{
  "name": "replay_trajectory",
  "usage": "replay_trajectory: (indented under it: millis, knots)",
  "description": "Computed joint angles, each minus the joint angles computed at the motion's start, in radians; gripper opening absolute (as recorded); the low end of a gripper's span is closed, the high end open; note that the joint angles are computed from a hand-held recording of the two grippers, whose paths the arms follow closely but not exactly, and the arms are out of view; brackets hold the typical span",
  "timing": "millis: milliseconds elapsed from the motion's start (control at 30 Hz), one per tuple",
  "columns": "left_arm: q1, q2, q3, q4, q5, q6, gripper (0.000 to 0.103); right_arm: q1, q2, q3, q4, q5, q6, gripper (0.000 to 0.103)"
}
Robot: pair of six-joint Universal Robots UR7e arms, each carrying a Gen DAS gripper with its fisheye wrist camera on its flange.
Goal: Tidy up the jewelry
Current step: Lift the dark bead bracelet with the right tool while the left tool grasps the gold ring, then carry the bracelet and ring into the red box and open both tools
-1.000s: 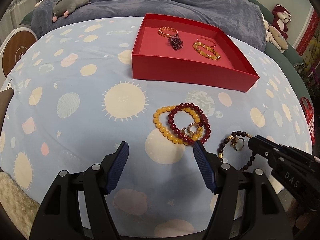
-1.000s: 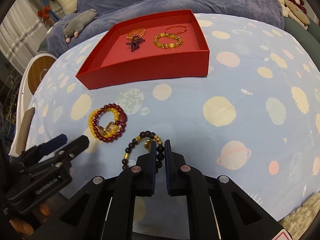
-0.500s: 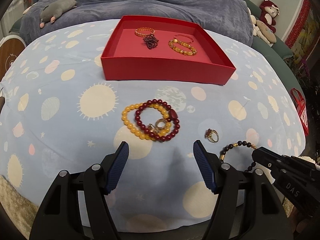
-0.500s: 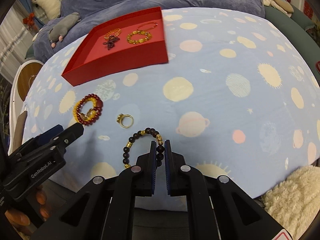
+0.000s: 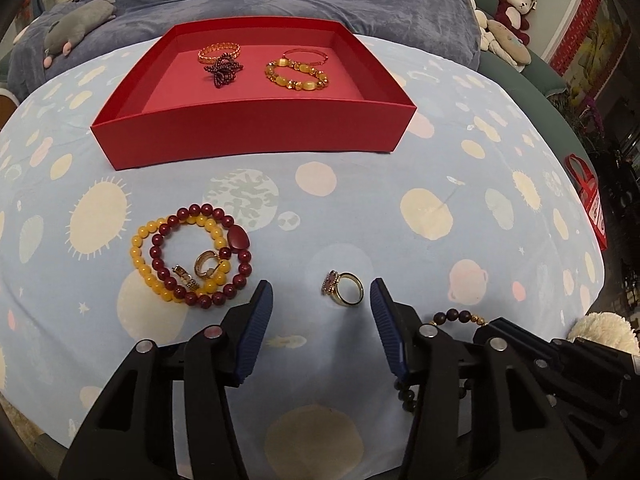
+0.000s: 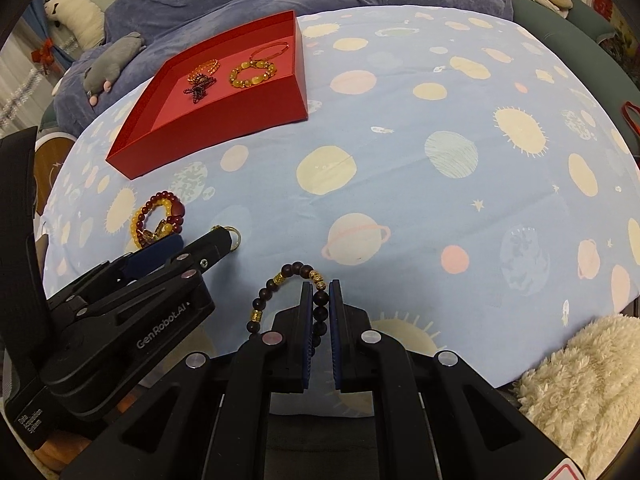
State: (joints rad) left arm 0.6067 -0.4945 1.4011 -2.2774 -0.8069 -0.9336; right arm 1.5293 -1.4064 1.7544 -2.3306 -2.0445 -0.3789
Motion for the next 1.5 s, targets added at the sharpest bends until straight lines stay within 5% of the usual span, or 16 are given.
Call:
replay_trajectory:
  millis: [267, 1000, 1500]
  knots:
    - [0.008, -0.007, 0.026, -0.045, -0.010, 0.022, 0.009, -0.001, 0.011, -0.007, 0.013, 0.018, 0.007, 0.008]
    - [-0.024, -0.152, 0.108, -0.026, 0.063, -0.030, 0.008, 0.086, 0.030, -0.073, 0.011, 0.103, -0.014, 0.008]
    - [0.092, -0.093, -0.148, -0.020, 0.157, 0.242, 0.009, 0.161, 0.339, -0.455, 0.034, 0.237, -0.017, 0.008]
